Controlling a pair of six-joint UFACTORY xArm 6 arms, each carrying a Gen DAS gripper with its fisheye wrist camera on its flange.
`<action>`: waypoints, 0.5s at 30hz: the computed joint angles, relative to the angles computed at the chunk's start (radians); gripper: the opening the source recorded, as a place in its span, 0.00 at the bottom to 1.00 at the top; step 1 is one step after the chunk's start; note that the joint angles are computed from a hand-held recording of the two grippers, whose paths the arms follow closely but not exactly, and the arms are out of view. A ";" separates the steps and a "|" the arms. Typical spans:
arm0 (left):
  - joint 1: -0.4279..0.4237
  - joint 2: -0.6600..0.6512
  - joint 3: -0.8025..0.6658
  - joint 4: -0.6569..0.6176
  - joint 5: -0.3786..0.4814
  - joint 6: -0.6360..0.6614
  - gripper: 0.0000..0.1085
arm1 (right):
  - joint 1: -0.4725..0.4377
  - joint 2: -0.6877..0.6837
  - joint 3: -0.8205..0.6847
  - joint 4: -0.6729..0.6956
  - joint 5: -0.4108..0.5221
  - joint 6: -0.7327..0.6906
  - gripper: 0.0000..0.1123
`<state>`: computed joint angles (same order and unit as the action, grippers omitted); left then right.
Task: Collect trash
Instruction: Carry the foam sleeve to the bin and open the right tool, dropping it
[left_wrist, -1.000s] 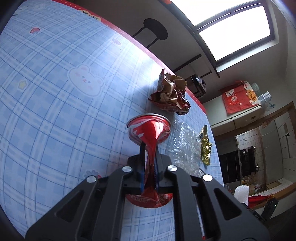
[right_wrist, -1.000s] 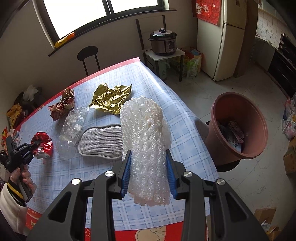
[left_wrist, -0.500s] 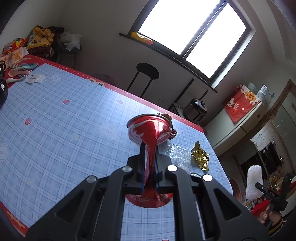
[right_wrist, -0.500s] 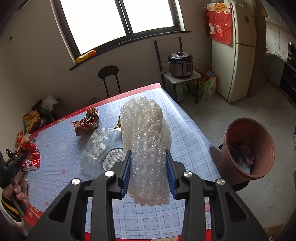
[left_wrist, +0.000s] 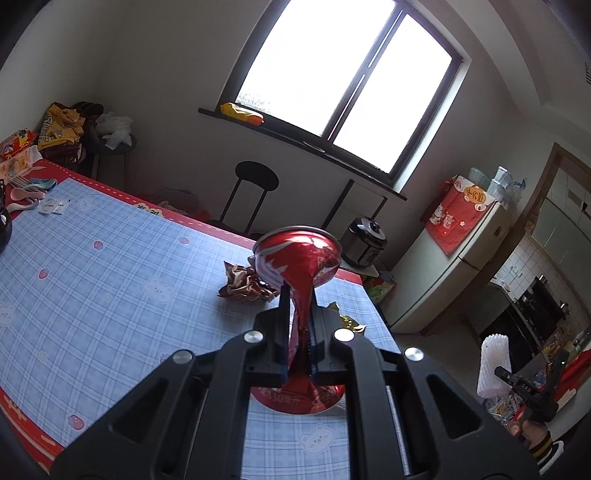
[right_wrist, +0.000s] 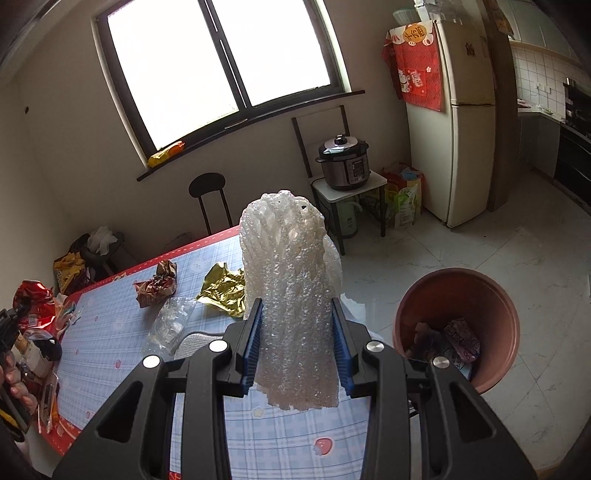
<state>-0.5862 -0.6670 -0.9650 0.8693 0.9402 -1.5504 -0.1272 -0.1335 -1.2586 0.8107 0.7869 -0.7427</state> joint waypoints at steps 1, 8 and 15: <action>-0.028 0.044 -0.039 0.014 0.009 -0.020 0.10 | -0.030 0.027 -0.032 0.006 0.013 -0.016 0.31; -0.154 0.321 -0.275 0.053 0.015 -0.081 0.10 | -0.199 0.253 -0.282 -0.001 0.066 -0.066 0.31; -0.208 0.466 -0.395 0.048 0.033 -0.106 0.10 | -0.260 0.458 -0.502 -0.046 0.110 -0.037 0.32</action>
